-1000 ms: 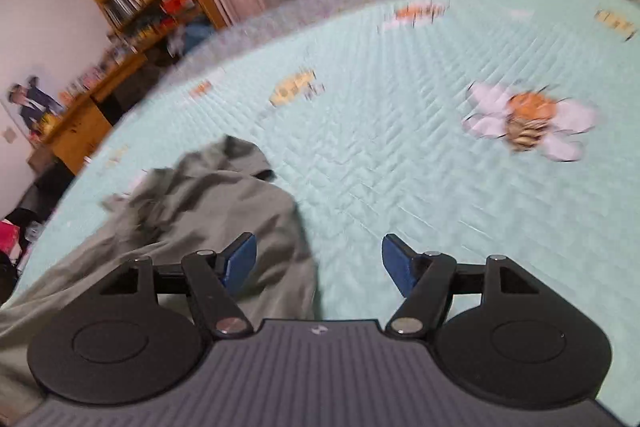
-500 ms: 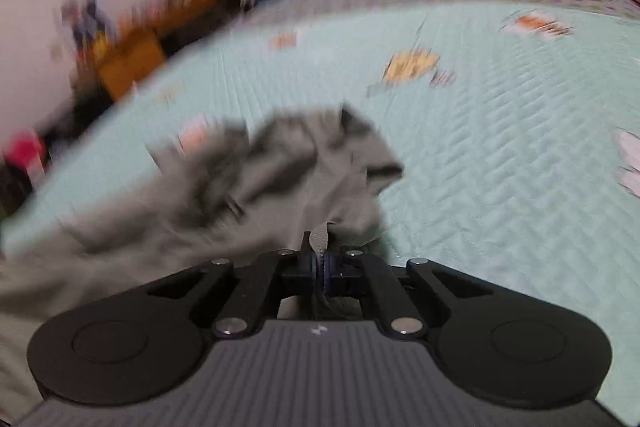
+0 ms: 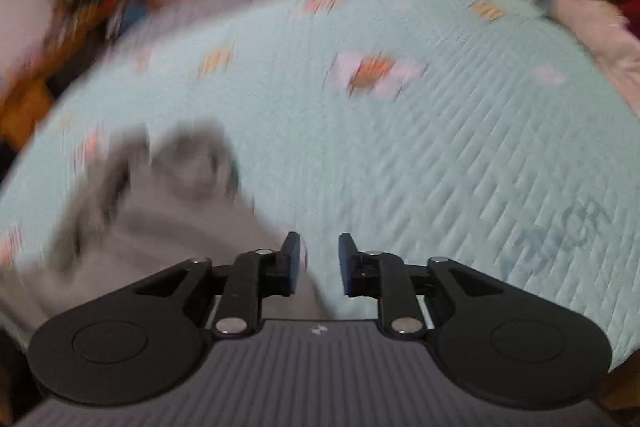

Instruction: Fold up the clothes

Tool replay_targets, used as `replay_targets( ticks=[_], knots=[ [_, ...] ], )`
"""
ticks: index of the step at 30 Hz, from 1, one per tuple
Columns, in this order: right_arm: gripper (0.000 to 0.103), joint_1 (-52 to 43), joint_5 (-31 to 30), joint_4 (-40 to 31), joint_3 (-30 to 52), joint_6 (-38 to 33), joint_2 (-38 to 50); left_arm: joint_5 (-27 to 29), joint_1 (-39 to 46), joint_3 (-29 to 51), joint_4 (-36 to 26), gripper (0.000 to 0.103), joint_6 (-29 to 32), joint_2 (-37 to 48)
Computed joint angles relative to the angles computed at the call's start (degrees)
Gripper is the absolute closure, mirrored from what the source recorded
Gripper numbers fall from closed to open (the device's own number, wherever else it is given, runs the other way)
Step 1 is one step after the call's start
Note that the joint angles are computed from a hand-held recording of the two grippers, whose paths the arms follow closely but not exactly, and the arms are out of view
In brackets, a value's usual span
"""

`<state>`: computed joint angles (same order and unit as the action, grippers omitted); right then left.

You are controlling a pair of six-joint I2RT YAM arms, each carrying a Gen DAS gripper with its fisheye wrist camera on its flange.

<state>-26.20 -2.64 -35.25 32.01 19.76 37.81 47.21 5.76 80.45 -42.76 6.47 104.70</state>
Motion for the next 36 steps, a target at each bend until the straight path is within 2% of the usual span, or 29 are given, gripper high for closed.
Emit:
replay_targets(
  ticks=[1,2,3,4,6,8,10,13,16,17,18,19,20,23,25,28,30,31,32,33,34,36],
  knots=[
    [0.051,0.2,3.4,0.7,1.0,1.6,-0.5,-0.5,0.5,0.2,1.0,0.084,-0.5,-0.4],
    [0.047,2.1,6.3,2.6,2.0,0.3,1.0,-1.7,0.6,0.3,2.2,0.084,-0.5,-1.0],
    [0.047,4.2,8.8,4.7,3.0,-2.2,3.1,-2.9,0.2,1.2,2.5,0.084,0.1,-1.2],
    [0.047,5.6,7.5,7.8,3.9,-5.4,6.5,-3.7,-0.6,2.5,2.2,0.083,0.9,-1.0],
    [0.045,8.3,2.1,16.1,4.1,-7.4,14.5,-4.8,-3.3,5.4,2.3,0.075,1.4,0.1],
    [0.039,11.5,-0.5,24.1,5.7,-9.5,25.4,-5.7,-6.6,7.5,4.4,0.053,0.6,1.3],
    [0.037,14.6,-0.3,31.1,9.2,-12.1,37.9,-7.8,-10.0,9.2,6.7,0.044,-0.7,3.1],
    [0.035,17.2,1.7,34.3,18.4,-12.5,54.9,-10.5,-14.3,14.7,7.4,0.044,-3.4,8.4],
    [0.034,18.0,-1.3,33.5,25.1,-8.4,65.3,-14.4,-18.0,20.0,8.0,0.042,-5.4,13.8],
    [0.036,18.8,-1.7,34.9,24.7,-7.5,65.8,-16.3,-19.0,21.2,8.3,0.041,-5.8,15.2],
    [0.061,19.8,-1.6,36.9,23.4,-6.7,65.3,-17.9,-19.8,22.4,8.4,0.04,-6.1,16.6],
    [0.082,20.8,-1.5,38.9,22.2,-6.0,64.8,-19.2,-20.5,23.7,8.4,0.04,-6.3,18.0],
    [0.099,21.1,-1.9,40.5,20.6,-5.0,63.7,-20.3,-21.1,25.0,8.3,0.04,-6.3,19.4],
    [0.099,20.2,-0.5,47.8,11.5,-0.7,55.1,-24.3,-23.1,28.2,8.0,0.034,-5.2,22.8],
    [0.099,16.3,-2.2,51.5,4.0,4.8,45.4,-26.1,-24.2,30.2,7.3,0.031,-4.3,24.7],
    [0.099,9.4,-0.8,45.8,-3.8,7.0,27.9,-27.8,-25.8,33.5,5.2,0.03,-2.6,27.8],
    [0.099,5.2,-1.0,40.0,-5.8,6.6,20.9,-27.6,-27.1,35.7,1.8,0.044,-0.1,30.2],
    [0.099,2.9,-1.4,37.1,-6.4,6.1,17.8,-27.5,-27.6,36.6,-0.1,0.07,0.5,31.3],
    [0.099,2.1,-1.5,35.4,-7.6,5.8,15.9,-27.5,-28.1,35.5,-0.1,0.079,0.5,30.9],
    [0.099,1.9,-1.5,34.2,-8.9,5.6,14.3,-27.4,-28.5,32.9,1.2,0.082,0.2,29.5],
    [0.099,1.7,-1.5,32.9,-10.2,5.3,12.6,-27.1,-28.6,30.6,2.4,0.089,-0.3,28.0],
    [0.099,2.3,-0.1,29.0,-12.6,4.9,8.2,-26.2,-28.3,26.8,4.2,0.091,-2.1,24.8]
  ],
)
